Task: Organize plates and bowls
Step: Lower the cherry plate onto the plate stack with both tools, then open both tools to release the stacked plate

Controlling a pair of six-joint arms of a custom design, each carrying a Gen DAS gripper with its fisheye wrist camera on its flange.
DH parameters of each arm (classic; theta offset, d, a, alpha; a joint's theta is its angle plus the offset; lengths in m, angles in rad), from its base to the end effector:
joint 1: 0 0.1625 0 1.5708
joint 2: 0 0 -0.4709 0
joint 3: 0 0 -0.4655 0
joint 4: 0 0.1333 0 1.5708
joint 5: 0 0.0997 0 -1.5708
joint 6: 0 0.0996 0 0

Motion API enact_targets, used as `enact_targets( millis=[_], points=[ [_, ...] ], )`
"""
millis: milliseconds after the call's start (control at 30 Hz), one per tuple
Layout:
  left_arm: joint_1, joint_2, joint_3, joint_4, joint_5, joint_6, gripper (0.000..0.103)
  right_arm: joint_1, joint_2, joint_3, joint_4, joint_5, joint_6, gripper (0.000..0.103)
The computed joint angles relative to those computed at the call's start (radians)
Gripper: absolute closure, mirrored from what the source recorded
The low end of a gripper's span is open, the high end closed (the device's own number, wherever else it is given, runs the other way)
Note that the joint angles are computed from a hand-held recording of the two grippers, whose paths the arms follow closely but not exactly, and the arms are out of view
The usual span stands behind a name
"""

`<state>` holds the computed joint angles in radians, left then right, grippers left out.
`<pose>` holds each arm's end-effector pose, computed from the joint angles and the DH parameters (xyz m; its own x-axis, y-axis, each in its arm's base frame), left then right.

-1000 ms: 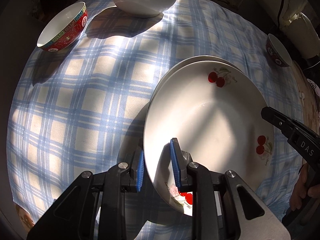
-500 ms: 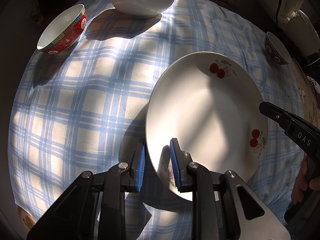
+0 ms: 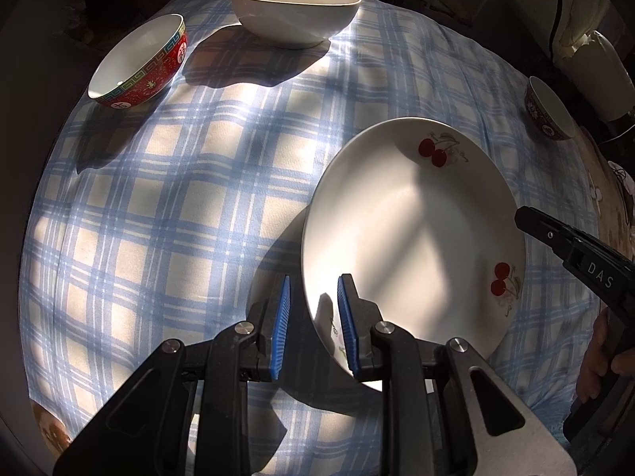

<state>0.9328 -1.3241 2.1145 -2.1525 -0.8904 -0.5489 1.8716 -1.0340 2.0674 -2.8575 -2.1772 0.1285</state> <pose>-0.1547 -0.5376 0.1919 -0.7705 0.0743 -0.6331 0.2118 0.9666 -0.1444 0.2497 -0.5467 0.1130 -0.8571 0.0123 0.5151 -0.1785 0.9307 -0.3192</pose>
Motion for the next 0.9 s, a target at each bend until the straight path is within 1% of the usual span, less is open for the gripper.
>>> enact_targets(
  millis=[100,167,200,233,267,300,333,400,433,467,500,533,600,633,667,700,733,900],
  points=[
    [-0.009,-0.014,0.001,0.004,0.003,0.000,0.078,0.006,-0.005,0.000,-0.003,-0.006,-0.001,0.089],
    [-0.024,-0.022,0.005,0.014,0.025,-0.003,0.078,0.012,-0.008,-0.002,-0.001,-0.013,0.002,0.089],
    [-0.033,-0.025,0.006,0.021,0.042,-0.005,0.076,0.015,-0.009,-0.003,0.002,-0.018,0.005,0.087],
    [-0.040,-0.030,0.008,0.025,0.056,-0.005,0.070,0.018,-0.011,-0.004,0.004,-0.022,0.006,0.085],
    [-0.046,-0.035,0.011,0.025,0.066,-0.004,0.064,0.021,-0.013,-0.003,0.002,-0.024,0.005,0.079],
    [-0.052,-0.041,0.015,0.017,0.075,-0.002,0.053,0.024,-0.016,-0.001,-0.003,-0.026,0.006,0.071],
    [-0.058,-0.048,0.020,0.004,0.086,0.001,0.051,0.027,-0.019,0.000,-0.008,-0.027,0.007,0.068],
    [-0.068,-0.055,0.019,0.009,0.115,-0.003,0.047,0.035,-0.022,0.001,-0.021,-0.032,0.005,0.054],
    [-0.072,-0.059,0.015,0.024,0.127,-0.012,0.039,0.038,-0.023,0.001,-0.027,-0.034,0.002,0.052],
    [-0.076,-0.064,0.012,0.031,0.137,-0.021,0.035,0.042,-0.025,0.001,-0.035,-0.034,-0.004,0.047],
    [-0.079,-0.069,0.012,0.026,0.145,-0.024,0.028,0.046,-0.025,0.001,-0.047,-0.033,-0.012,0.040],
    [-0.082,-0.074,0.011,0.019,0.153,-0.027,0.023,0.049,-0.026,0.002,-0.066,-0.031,-0.023,0.037],
    [-0.087,-0.083,0.007,0.007,0.163,-0.030,0.019,0.058,-0.025,0.004,-0.107,-0.031,-0.042,0.023],
    [-0.090,-0.087,0.004,0.004,0.168,-0.031,0.018,0.062,-0.024,0.003,-0.125,-0.034,-0.050,0.019],
    [-0.093,-0.089,0.000,0.002,0.175,-0.030,0.017,0.066,-0.023,0.001,-0.140,-0.037,-0.058,0.011],
    [-0.096,-0.090,-0.004,-0.004,0.185,-0.024,0.016,0.071,-0.021,-0.003,-0.149,-0.043,-0.065,0.005],
    [-0.100,-0.089,-0.008,-0.008,0.199,-0.018,0.014,0.075,-0.019,-0.008,-0.157,-0.046,-0.075,0.004],
    [-0.114,-0.068,-0.045,-0.011,0.268,0.032,0.014,0.091,0.004,-0.057,-0.165,-0.074,-0.126,0.004]
  ],
)
